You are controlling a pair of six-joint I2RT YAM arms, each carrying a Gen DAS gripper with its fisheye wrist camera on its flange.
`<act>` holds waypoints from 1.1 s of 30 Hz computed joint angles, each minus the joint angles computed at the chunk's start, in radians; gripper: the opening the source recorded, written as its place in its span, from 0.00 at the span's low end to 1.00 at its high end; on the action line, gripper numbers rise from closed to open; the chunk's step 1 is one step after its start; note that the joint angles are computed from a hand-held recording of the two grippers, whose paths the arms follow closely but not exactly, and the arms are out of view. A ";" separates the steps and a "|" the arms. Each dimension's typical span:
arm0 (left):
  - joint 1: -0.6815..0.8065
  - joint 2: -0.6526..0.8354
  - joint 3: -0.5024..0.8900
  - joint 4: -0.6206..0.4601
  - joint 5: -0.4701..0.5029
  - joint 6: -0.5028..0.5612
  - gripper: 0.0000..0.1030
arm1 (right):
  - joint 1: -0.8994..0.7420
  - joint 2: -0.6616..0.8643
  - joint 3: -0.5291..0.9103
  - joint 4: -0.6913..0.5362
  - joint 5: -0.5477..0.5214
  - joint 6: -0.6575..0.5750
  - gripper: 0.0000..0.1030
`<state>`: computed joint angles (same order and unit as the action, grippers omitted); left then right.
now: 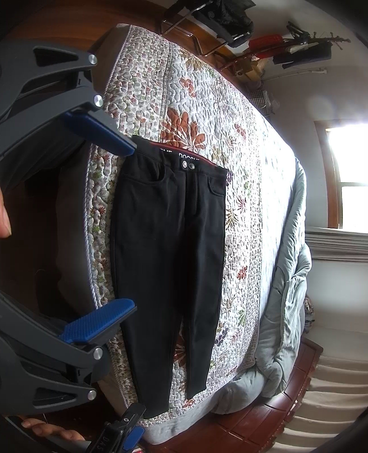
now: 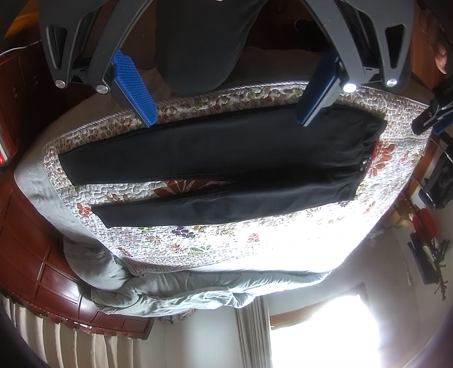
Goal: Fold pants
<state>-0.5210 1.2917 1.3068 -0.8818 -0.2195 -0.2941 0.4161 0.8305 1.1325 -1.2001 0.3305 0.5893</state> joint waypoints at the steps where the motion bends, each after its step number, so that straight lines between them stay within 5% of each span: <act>1: 0.000 0.000 -0.001 0.000 0.000 0.000 0.97 | -0.001 0.001 -0.001 0.001 0.000 -0.001 0.96; 17: 0.011 0.011 -0.008 0.023 0.025 0.023 0.97 | -0.035 0.025 -0.016 0.036 -0.029 -0.045 0.96; 20: 0.034 0.048 -0.006 0.040 0.078 0.116 0.97 | -0.143 0.038 -0.007 0.103 -0.188 -0.191 0.96; 23: 0.110 0.102 0.001 0.040 0.204 0.229 0.97 | -0.353 -0.078 -0.116 0.366 -0.485 -0.421 0.96; 27: 0.319 0.116 -0.075 0.163 0.544 0.313 0.97 | -0.392 0.152 -0.093 0.367 -0.453 -0.638 0.96; 33: 0.461 0.387 0.198 0.105 0.512 0.464 0.97 | -0.518 0.407 0.052 0.390 -0.618 -0.890 0.96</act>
<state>-0.0600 1.6785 1.5044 -0.7768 0.2921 0.1702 -0.1016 1.2371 1.1844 -0.8101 -0.2873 -0.3011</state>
